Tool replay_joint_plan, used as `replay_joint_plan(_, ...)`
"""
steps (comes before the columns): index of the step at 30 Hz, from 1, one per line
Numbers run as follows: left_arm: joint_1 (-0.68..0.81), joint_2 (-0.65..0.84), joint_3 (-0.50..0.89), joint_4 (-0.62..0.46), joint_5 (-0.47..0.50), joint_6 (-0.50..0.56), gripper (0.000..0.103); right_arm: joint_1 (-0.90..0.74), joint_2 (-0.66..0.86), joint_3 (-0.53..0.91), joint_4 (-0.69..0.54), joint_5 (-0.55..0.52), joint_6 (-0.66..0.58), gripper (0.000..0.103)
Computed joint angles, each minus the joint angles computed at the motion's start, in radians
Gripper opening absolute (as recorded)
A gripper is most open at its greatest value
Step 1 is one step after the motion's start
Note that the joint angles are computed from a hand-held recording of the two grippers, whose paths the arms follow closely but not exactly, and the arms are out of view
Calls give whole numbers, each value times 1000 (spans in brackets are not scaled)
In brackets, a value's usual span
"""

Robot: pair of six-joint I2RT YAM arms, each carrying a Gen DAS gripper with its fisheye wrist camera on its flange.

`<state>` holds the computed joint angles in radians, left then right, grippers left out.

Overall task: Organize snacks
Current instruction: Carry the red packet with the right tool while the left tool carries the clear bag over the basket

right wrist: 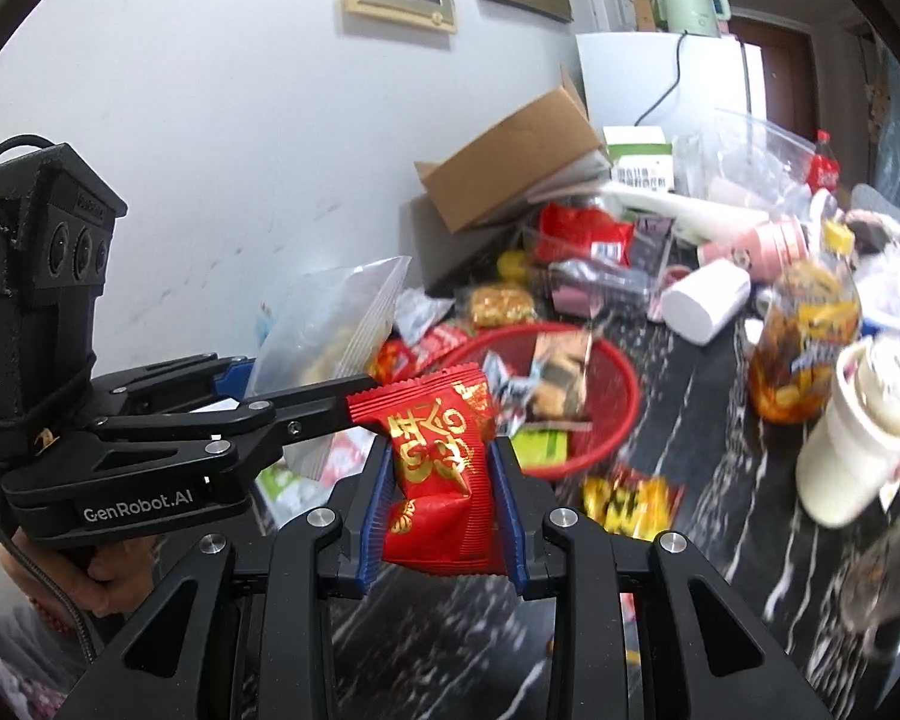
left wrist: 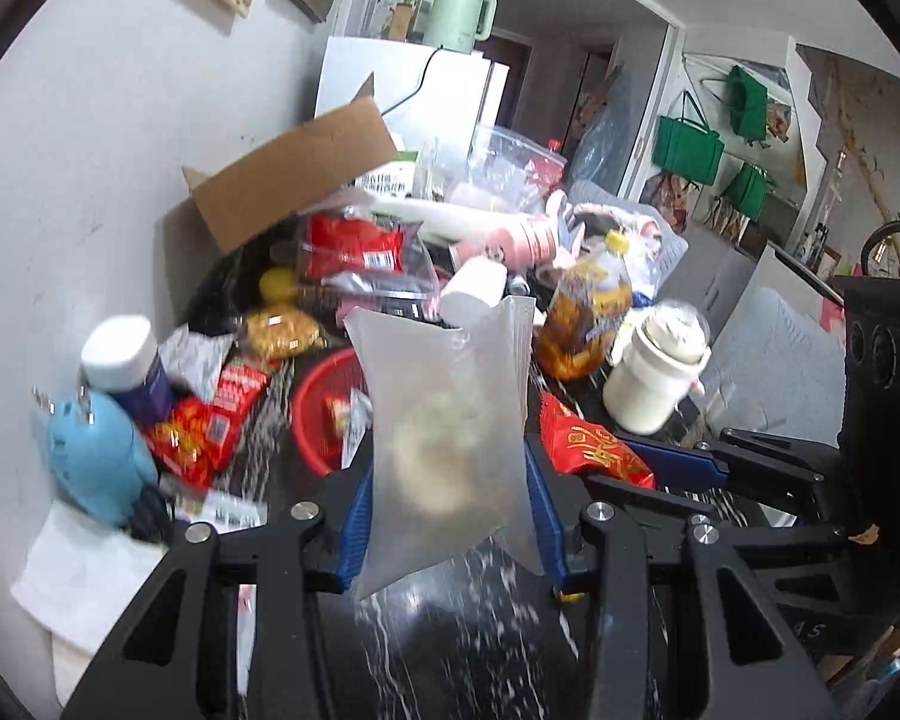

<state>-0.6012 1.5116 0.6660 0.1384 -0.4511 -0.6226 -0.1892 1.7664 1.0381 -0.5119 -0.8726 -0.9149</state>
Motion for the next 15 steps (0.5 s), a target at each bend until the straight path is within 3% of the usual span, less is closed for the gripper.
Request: replay_joint_plan(15,221,125,175,88,165,148,44,110,180,287,108,-18,220,31)
